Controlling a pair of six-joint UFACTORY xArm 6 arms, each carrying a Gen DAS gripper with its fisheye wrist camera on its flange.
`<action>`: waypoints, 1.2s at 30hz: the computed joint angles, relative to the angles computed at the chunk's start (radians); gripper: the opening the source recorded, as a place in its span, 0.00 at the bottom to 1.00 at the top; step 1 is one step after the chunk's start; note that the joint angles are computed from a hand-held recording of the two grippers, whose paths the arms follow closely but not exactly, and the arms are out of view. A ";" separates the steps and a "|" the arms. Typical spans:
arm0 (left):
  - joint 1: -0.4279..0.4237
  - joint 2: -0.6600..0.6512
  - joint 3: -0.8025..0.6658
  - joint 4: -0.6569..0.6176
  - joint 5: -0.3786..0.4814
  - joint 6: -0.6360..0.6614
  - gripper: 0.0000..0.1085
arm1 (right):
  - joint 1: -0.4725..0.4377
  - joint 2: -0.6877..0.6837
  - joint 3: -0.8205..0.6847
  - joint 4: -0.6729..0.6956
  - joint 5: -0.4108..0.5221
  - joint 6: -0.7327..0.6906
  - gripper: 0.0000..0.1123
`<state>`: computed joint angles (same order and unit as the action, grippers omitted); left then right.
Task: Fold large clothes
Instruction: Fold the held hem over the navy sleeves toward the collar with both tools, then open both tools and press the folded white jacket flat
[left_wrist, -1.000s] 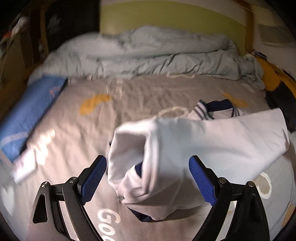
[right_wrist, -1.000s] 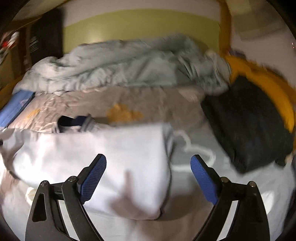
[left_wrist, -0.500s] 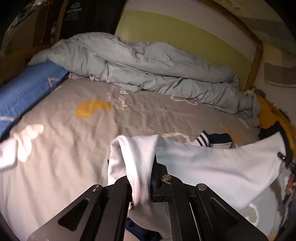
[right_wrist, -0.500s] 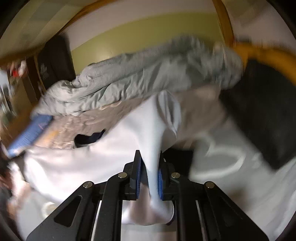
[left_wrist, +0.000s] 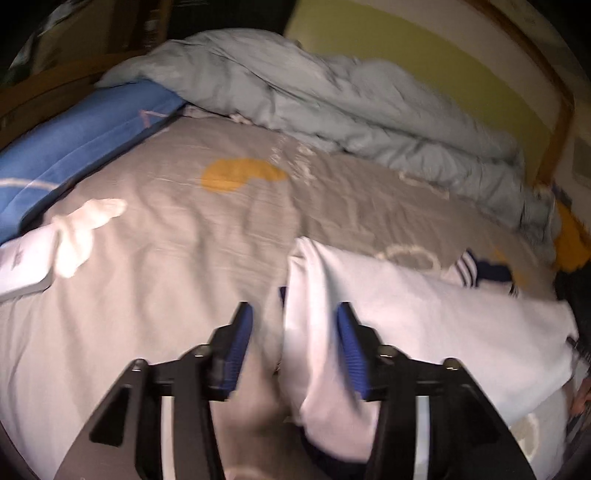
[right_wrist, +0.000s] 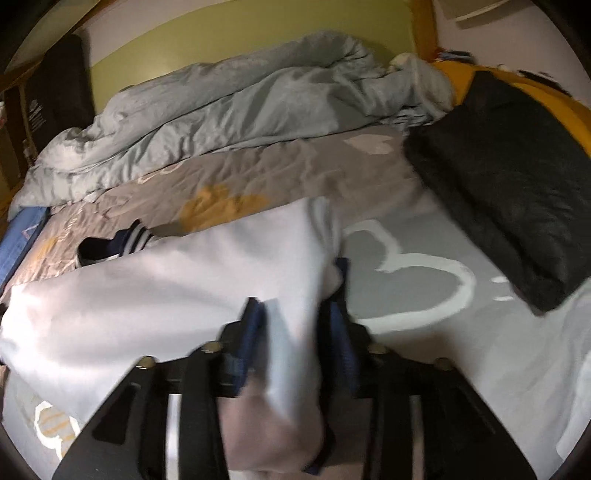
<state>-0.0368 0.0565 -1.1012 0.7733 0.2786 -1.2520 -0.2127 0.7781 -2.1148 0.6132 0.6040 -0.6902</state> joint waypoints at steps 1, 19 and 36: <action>0.003 -0.021 0.015 0.016 -0.004 -0.011 0.47 | 0.000 -0.020 0.029 -0.002 -0.024 0.000 0.38; -0.222 -0.058 -0.018 0.233 0.107 -0.099 0.53 | 0.031 -0.373 0.449 0.352 -0.007 -0.407 0.26; -0.259 0.112 -0.121 0.329 0.279 -0.104 0.49 | 0.021 -0.240 0.320 -0.114 0.157 -0.087 0.22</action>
